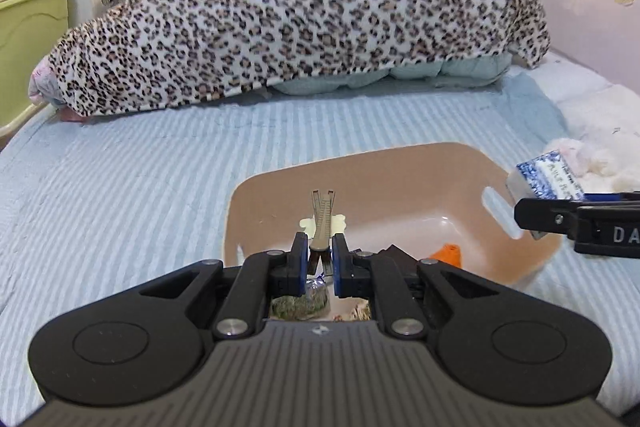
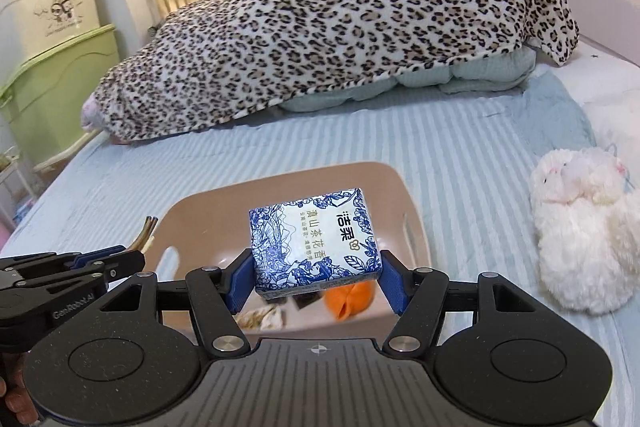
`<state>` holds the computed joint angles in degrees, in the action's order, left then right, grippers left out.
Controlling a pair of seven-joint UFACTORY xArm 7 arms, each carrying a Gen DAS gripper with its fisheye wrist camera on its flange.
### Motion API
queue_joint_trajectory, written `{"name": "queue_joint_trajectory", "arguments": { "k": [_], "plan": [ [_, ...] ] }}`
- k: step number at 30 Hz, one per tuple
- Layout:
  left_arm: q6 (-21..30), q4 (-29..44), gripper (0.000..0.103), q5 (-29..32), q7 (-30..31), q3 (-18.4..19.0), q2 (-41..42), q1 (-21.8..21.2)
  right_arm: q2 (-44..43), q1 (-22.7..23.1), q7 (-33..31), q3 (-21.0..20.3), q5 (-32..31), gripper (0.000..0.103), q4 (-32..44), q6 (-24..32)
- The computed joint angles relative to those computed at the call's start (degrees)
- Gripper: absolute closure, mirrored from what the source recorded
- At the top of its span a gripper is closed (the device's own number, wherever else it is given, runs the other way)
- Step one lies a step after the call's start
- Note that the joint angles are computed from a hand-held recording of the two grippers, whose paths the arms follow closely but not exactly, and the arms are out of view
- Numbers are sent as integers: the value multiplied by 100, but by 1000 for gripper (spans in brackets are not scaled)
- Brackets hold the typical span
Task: Organize objects
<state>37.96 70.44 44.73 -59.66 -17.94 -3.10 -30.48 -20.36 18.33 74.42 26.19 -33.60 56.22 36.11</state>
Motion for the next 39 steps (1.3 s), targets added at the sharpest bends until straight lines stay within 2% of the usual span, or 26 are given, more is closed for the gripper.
{"name": "queue_joint_trajectory", "arguments": {
  "k": [5, 10, 16, 19, 20, 21, 22, 23, 24, 29, 32, 39],
  "plan": [
    [422, 717, 90, -223, 313, 198, 866, -164, 524, -73, -15, -99, -243, 42, 263, 24],
    [644, 1082, 90, -669, 757, 485, 1380, -415, 1001, 145, -81, -402, -292, 42, 409, 43],
    [798, 1157, 89, -1344, 1255, 638, 1574, -515, 1469, 509, -428, -749, -87, 41, 559, 179],
    [858, 1123, 88, -1294, 1272, 687, 1507, -607, 1541, 654, -473, -818, -163, 40, 612, 286],
    [885, 1114, 84, -1263, 1252, 695, 1470, -624, 1531, 690, -504, -853, -101, 34, 607, 255],
    [913, 1115, 75, -1248, 1223, 696, 1440, -634, 1513, 710, -486, -879, -69, 34, 602, 238],
    [932, 1099, 50, -1227, 1155, 697, 1385, -643, 1466, 720, -474, -905, -38, 33, 564, 177],
    [882, 1069, 33, -1170, 1075, 702, 1312, -640, 1416, 725, -459, -912, -18, 31, 538, 166],
    [778, 960, 29, -1055, 957, 703, 1195, -638, 1360, 728, -470, -908, 2, 29, 529, 199],
    [857, 746, 28, -734, 795, 547, 789, -574, 999, 706, -462, -773, 2, 15, 444, 428],
    [877, 557, 28, -814, 779, 423, 513, -476, 729, 673, -391, -667, 109, 7, 341, 501],
    [841, -22, 28, -976, 738, 87, -189, -278, 173, 612, -580, -445, 651, 4, 75, 574]
  ]
}}
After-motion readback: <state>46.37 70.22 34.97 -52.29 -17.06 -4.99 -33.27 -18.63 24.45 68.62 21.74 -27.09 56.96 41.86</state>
